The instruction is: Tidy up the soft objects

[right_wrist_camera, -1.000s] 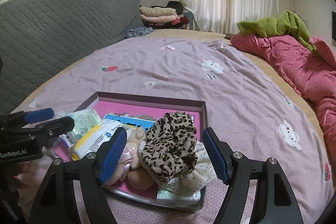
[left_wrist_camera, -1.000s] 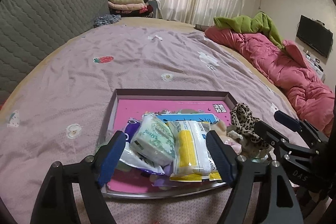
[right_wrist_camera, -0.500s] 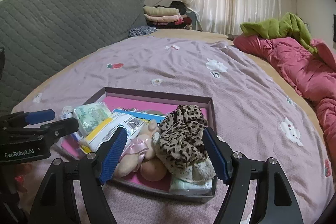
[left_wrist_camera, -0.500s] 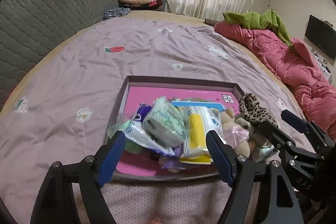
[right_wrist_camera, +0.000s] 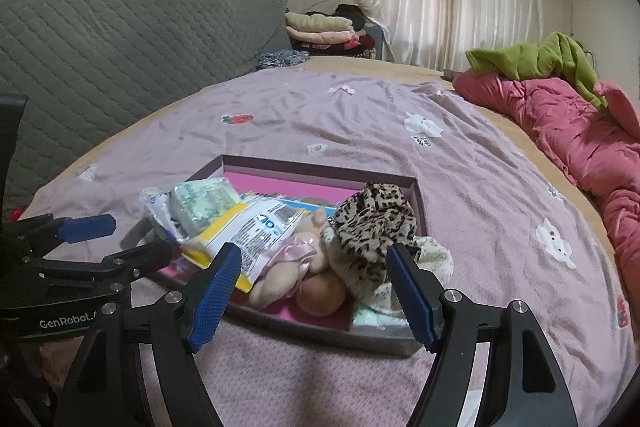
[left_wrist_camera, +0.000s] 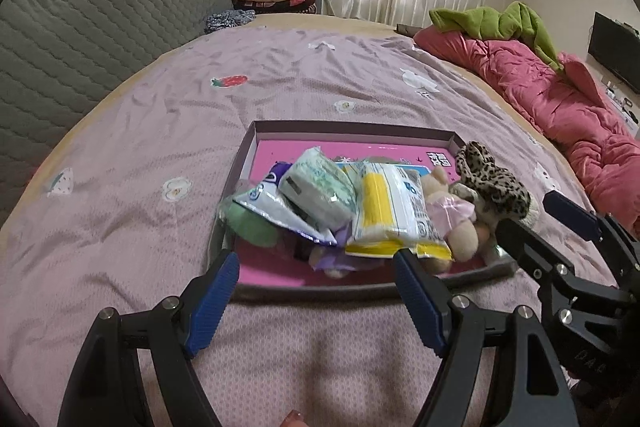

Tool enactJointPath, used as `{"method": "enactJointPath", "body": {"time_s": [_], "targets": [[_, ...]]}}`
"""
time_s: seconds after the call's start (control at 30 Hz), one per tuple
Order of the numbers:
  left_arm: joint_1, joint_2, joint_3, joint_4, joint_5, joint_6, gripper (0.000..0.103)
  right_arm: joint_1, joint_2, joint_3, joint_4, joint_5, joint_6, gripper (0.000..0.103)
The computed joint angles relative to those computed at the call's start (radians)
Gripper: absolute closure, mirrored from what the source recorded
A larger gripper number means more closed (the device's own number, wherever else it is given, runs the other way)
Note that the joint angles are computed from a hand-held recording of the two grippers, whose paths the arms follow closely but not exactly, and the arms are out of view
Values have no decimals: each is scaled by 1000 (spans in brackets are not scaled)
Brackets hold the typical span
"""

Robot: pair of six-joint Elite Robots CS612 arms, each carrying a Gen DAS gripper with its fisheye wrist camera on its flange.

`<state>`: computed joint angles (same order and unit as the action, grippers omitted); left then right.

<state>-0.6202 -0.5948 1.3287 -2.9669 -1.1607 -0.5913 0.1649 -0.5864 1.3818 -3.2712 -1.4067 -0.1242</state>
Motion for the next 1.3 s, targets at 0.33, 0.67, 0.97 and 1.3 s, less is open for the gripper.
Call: {"method": "enactJointPath", "body": {"time_s": [0.33, 0.67, 0.97, 1.3], "targets": [[-11, -29, 56, -21, -7, -28, 25, 6, -34, 73, -34, -4, 9, 27], [-29, -56, 107, -19, -11, -38, 25, 8, -71, 143, -15, -24, 65, 27], [-44, -71, 137, -17, -11, -26, 25, 11, -99, 190, -35, -46, 75, 27], [-56, -91, 180, 13, -32, -43, 25, 8, -132, 253, -32, -58, 133, 27]]}}
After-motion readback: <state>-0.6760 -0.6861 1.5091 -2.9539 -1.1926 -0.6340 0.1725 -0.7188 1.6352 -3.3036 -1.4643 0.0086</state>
